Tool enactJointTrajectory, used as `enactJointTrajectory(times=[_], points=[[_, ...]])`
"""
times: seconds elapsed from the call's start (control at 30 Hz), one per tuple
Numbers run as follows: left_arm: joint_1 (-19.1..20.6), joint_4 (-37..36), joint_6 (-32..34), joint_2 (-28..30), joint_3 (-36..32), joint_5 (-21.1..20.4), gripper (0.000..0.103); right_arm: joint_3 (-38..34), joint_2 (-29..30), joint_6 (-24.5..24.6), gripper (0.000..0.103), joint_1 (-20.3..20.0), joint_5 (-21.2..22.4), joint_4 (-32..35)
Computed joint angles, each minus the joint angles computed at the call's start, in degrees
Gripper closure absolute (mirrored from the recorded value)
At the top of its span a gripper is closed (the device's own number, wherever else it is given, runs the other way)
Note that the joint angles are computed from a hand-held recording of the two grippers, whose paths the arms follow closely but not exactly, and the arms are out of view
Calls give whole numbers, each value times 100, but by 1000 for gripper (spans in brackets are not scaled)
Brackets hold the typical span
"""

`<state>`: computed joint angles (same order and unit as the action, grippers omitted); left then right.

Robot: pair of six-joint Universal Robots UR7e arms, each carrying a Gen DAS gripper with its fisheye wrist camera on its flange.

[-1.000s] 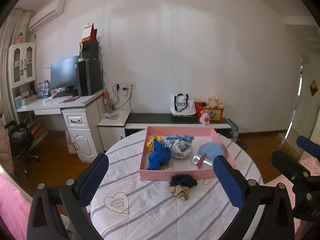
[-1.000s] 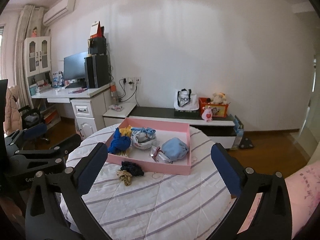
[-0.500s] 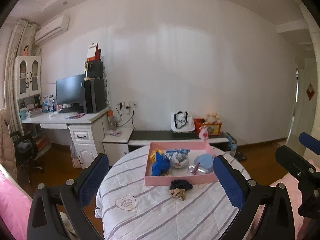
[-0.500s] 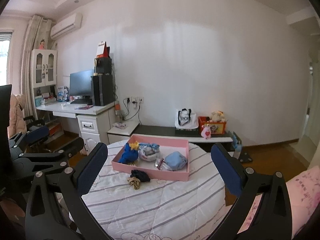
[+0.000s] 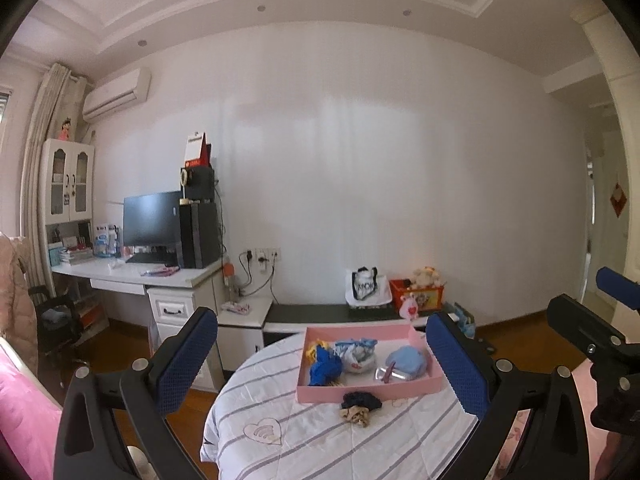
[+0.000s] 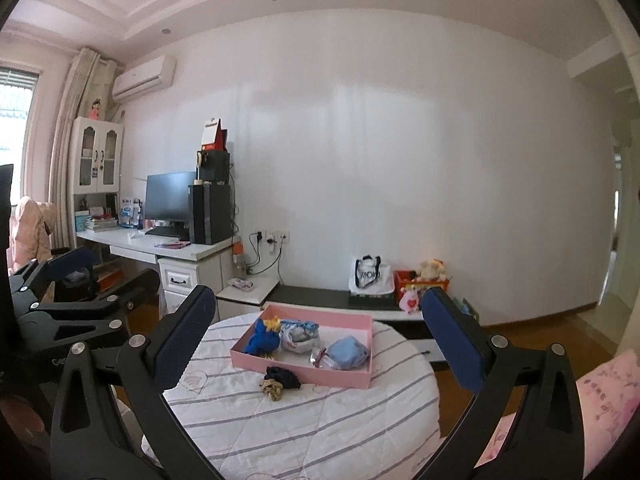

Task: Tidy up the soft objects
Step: 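Raise both tools away from the pink box and back off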

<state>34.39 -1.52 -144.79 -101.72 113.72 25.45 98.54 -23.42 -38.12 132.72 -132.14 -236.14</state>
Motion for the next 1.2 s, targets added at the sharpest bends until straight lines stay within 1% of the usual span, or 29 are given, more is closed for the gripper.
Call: enactJointTrajectory(times=[0.17, 0.37, 0.57, 0.87, 0.9, 1.03, 1.2], points=[[-94, -365, 326, -188, 230, -71, 0, 60, -17, -100, 0, 71, 49, -146], [-59, -507, 369, -187, 302, -30, 0, 73, 13, -236, 0, 115, -6, -293], [-86, -375, 310, -156, 264, -76, 0, 8, 28, -313, 0, 140, -81, -291], [-136, -272, 281, -192, 241, -139, 0, -6, 17, -285, 0, 124, -137, -199], [-225, -203, 239, -244, 262, -221, 0, -9, 16, -283, 0, 122, -137, -192], [-215, -136, 189, -256, 248, -246, 0, -15, 25, -301, 0, 126, -151, -198], [-104, 17, 30, -158, 163, -272, 0, -19, 37, -245, 0, 51, -129, -115]])
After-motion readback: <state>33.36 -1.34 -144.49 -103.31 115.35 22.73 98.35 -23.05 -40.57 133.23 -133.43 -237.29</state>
